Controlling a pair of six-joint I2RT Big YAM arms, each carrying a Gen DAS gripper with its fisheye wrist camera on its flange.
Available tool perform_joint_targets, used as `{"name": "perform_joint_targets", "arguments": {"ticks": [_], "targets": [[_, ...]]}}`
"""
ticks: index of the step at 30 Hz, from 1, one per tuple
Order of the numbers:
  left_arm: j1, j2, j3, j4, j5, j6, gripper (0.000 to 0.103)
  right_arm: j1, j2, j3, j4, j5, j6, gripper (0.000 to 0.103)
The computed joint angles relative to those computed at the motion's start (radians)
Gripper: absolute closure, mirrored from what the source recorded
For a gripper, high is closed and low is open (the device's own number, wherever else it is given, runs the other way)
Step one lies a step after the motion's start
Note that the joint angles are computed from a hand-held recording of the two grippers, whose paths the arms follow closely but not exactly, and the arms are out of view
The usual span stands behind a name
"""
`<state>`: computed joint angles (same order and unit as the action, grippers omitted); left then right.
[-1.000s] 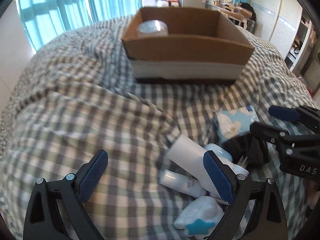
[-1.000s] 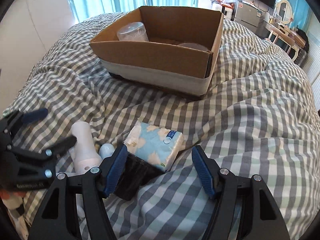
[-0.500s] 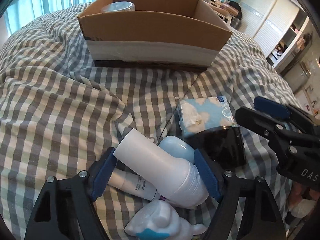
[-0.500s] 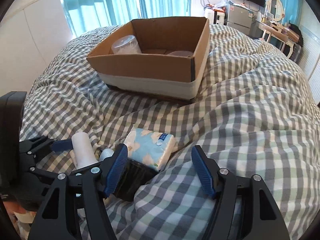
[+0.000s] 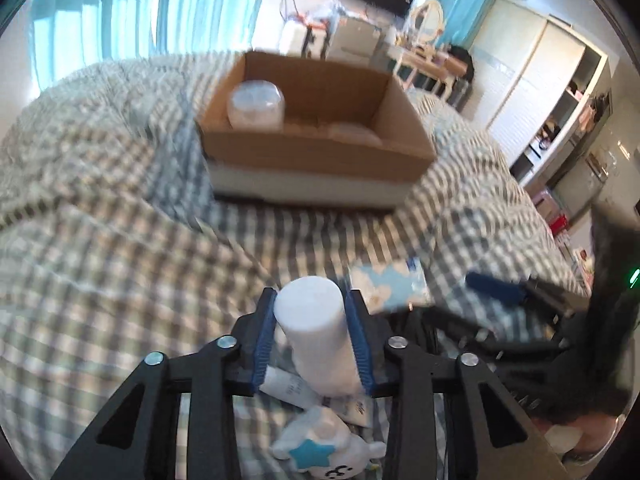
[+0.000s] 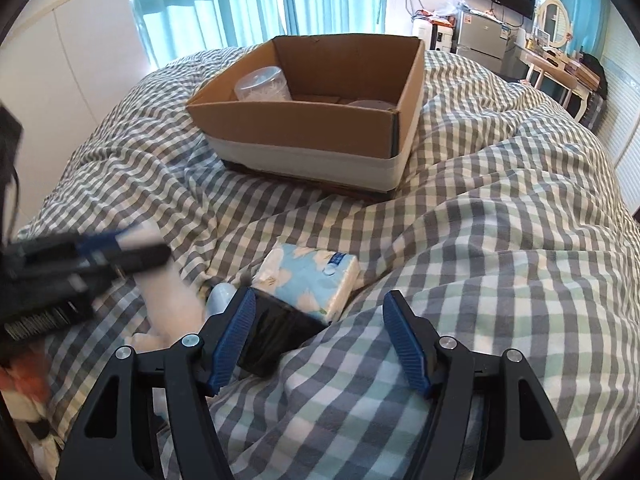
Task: Organize objects
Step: 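Grasp the white bottle with the left tool while the right tool grasps the black cup, then lower the bottle and black cup into the box and open both tools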
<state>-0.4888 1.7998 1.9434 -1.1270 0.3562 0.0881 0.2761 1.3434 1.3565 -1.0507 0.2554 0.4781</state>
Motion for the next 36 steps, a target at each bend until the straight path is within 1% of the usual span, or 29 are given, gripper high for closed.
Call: {"name": "perform_joint_targets", "arguments": {"ticks": [1,3,4,6,8,10,12,14,15,16,18,19,22,26,28,31,36], "targets": [[0.006,0.003,0.018,-0.001,-0.001,0.005,0.070,0.003,0.003,0.002,0.000,-0.003,-0.001,0.037],[0.018,0.013,0.042,0.013,-0.012,-0.010,0.070,0.010,0.018,0.010,-0.004,-0.013,-0.004,0.037],[0.021,0.018,0.051,0.020,-0.027,-0.011,0.070,0.015,0.026,0.014,-0.005,-0.016,-0.008,0.037],[0.021,0.015,0.038,0.052,-0.078,-0.005,0.070,0.021,0.042,0.022,-0.012,-0.029,-0.018,0.037],[0.009,0.019,0.018,0.071,-0.126,0.018,0.070,0.029,0.072,0.038,-0.038,-0.027,-0.023,0.037],[-0.001,0.027,-0.001,0.080,-0.140,0.035,0.070,0.034,0.100,0.054,-0.069,-0.016,-0.026,0.037],[-0.009,0.027,-0.027,0.105,-0.151,0.044,0.070,0.036,0.116,0.064,-0.087,-0.009,-0.027,0.037],[-0.021,0.057,-0.007,0.072,-0.185,0.067,0.070,0.036,0.128,0.070,-0.104,-0.004,-0.029,0.037],[-0.023,0.069,-0.001,0.060,-0.192,0.074,0.067,0.037,0.132,0.070,-0.107,-0.001,-0.032,0.037],[-0.027,0.076,-0.003,0.071,-0.199,0.069,0.067,0.039,0.135,0.069,-0.107,0.003,-0.037,0.037],[-0.027,0.082,-0.002,0.084,-0.196,0.067,0.067,0.035,0.133,0.068,-0.101,-0.001,-0.044,0.047],[-0.027,0.085,0.002,0.085,-0.197,0.068,0.067,0.034,0.127,0.064,-0.096,-0.003,-0.043,0.048],[-0.026,0.080,-0.003,0.089,-0.196,0.074,0.068,0.041,0.097,0.047,-0.064,0.005,-0.039,0.048],[-0.019,0.056,-0.015,0.084,-0.182,0.076,0.068,0.049,0.052,0.042,-0.040,0.015,-0.039,0.048],[-0.016,0.044,-0.011,0.079,-0.173,0.072,0.069,0.056,0.039,0.054,-0.035,0.028,-0.042,0.048],[-0.011,0.016,-0.018,0.091,-0.162,0.068,0.069,0.076,0.017,0.074,-0.033,0.059,-0.045,0.048],[0.004,-0.012,0.021,0.089,-0.123,0.064,0.069,0.082,0.016,0.144,-0.035,0.116,-0.092,0.048]]}}
